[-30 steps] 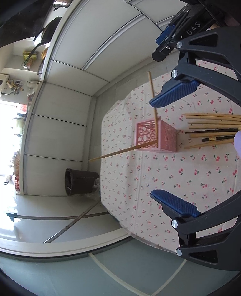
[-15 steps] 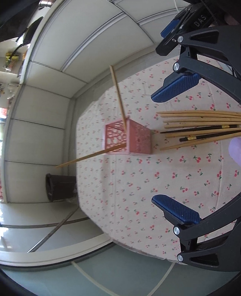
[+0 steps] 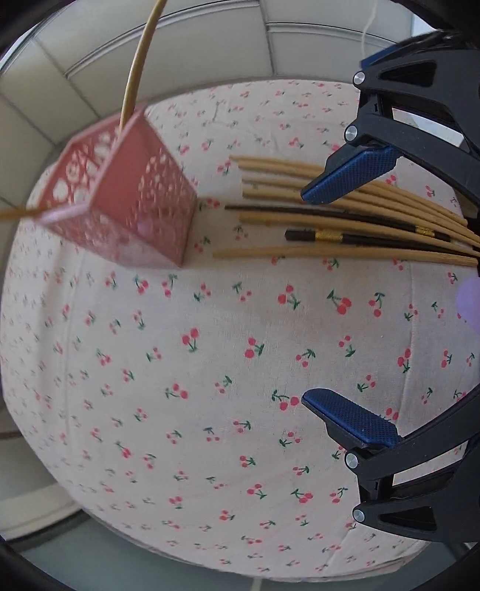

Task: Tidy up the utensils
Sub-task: 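Lower the left gripper onto another wooden stick and close on it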

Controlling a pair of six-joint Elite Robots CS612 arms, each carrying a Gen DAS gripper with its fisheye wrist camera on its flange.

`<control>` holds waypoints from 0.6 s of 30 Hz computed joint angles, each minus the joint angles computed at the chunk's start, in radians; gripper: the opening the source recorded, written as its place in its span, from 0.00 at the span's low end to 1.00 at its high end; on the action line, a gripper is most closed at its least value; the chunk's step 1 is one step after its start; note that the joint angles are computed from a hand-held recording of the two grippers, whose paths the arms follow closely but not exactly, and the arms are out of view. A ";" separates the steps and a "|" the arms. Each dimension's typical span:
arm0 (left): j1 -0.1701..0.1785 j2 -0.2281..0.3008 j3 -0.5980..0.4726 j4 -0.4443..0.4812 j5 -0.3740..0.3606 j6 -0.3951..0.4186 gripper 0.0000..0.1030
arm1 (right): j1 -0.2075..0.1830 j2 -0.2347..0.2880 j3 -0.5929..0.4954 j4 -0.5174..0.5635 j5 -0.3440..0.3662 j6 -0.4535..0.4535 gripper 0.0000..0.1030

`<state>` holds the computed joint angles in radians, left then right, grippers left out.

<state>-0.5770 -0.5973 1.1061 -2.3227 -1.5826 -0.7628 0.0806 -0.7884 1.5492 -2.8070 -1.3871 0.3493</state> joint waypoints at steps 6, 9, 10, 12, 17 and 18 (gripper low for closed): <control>0.007 0.041 -0.056 0.061 0.010 -0.083 0.93 | -0.018 0.009 -0.010 0.060 0.069 0.051 0.93; -0.002 0.055 -0.076 0.054 0.063 -0.079 0.89 | -0.028 0.012 -0.012 0.080 0.105 0.083 0.93; -0.008 0.060 -0.086 0.062 0.095 -0.076 0.86 | -0.031 0.013 -0.012 0.085 0.115 0.092 0.93; -0.012 0.071 -0.104 0.063 0.104 -0.073 0.79 | -0.035 0.014 -0.012 0.089 0.131 0.105 0.93; -0.030 0.088 -0.135 0.083 0.155 -0.054 0.60 | -0.038 0.017 -0.016 0.099 0.142 0.111 0.93; -0.034 0.091 -0.139 0.081 0.167 -0.043 0.53 | -0.039 0.019 -0.018 0.101 0.144 0.110 0.93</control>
